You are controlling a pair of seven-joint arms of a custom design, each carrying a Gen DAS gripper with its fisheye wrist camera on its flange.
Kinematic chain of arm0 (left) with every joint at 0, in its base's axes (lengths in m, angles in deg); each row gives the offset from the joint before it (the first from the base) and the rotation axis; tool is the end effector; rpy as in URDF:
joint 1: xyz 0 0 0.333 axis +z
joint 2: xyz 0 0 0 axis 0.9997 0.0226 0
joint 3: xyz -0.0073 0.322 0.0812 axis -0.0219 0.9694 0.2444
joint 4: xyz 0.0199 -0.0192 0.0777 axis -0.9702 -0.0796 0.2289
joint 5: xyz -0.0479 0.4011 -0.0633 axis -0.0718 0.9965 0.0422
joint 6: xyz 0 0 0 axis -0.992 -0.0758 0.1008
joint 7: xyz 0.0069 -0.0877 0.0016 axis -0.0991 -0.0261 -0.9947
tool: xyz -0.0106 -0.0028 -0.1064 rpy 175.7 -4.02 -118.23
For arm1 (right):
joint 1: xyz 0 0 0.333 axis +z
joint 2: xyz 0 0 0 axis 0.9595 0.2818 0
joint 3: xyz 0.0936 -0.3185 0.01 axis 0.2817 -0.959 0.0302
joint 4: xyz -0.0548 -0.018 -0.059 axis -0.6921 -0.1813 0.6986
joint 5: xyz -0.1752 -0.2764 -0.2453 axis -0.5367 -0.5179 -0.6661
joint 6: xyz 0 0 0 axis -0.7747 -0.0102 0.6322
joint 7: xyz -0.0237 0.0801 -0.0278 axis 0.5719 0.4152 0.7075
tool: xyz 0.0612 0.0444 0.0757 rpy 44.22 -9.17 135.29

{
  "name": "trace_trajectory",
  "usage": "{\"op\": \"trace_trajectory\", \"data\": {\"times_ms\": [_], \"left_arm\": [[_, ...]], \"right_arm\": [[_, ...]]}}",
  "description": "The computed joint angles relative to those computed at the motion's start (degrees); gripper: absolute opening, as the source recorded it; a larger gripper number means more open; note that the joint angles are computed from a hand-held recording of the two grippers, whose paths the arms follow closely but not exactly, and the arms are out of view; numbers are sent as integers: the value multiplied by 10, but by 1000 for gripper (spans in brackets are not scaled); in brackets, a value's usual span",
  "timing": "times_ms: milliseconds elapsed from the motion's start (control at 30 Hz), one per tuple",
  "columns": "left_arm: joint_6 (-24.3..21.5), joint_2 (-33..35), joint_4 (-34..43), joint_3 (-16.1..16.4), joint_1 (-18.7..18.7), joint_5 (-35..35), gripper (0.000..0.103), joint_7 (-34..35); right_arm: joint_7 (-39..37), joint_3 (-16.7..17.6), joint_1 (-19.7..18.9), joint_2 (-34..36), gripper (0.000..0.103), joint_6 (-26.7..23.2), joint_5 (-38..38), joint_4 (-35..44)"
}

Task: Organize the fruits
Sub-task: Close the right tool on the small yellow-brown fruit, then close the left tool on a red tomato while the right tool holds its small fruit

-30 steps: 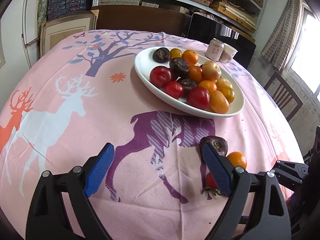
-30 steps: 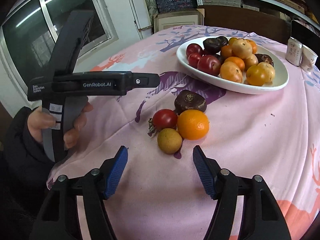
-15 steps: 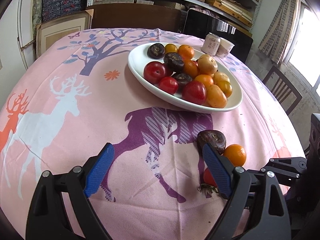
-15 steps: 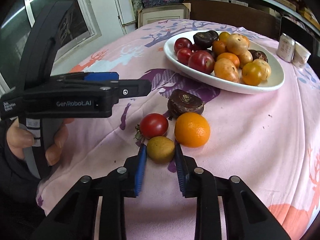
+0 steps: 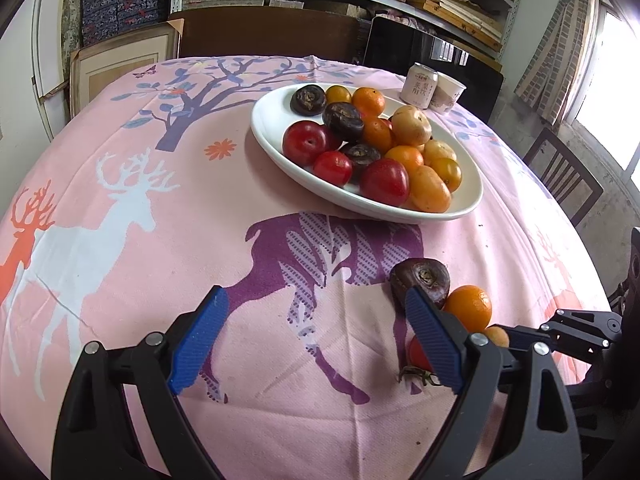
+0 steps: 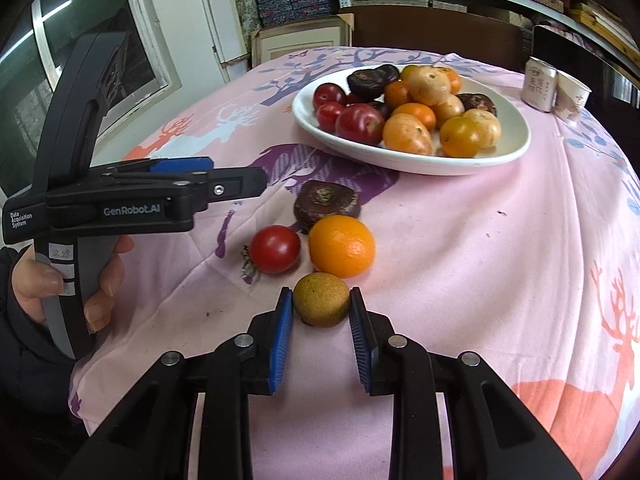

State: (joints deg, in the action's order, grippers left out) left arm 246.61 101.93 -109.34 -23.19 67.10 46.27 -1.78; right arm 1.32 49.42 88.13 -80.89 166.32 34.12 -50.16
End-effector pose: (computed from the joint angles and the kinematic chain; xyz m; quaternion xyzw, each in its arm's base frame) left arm 0.6177 -0.3867 0.4080 -0.6488 0.6734 -0.3077 0.1760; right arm 0.5872 0.1731 0.4098 -0.8126 0.4747 -0.0952 0.3246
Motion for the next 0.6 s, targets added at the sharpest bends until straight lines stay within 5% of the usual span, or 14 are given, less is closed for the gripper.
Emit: {"op": "trace_trajectory", "data": {"times_ms": [267, 533, 600], "left_arm": [[21, 1, -2, -19, 5, 5, 87, 63], [2, 8, 11, -28, -17, 13, 62, 184], [15, 7, 6, -32, -15, 6, 44, 199]], "right_arm": [[11, -7, -9, -12, 29, 28, 21, -20], [23, -13, -19, -12, 29, 19, 23, -23], [23, -12, -19, -13, 29, 18, 20, -23]]}}
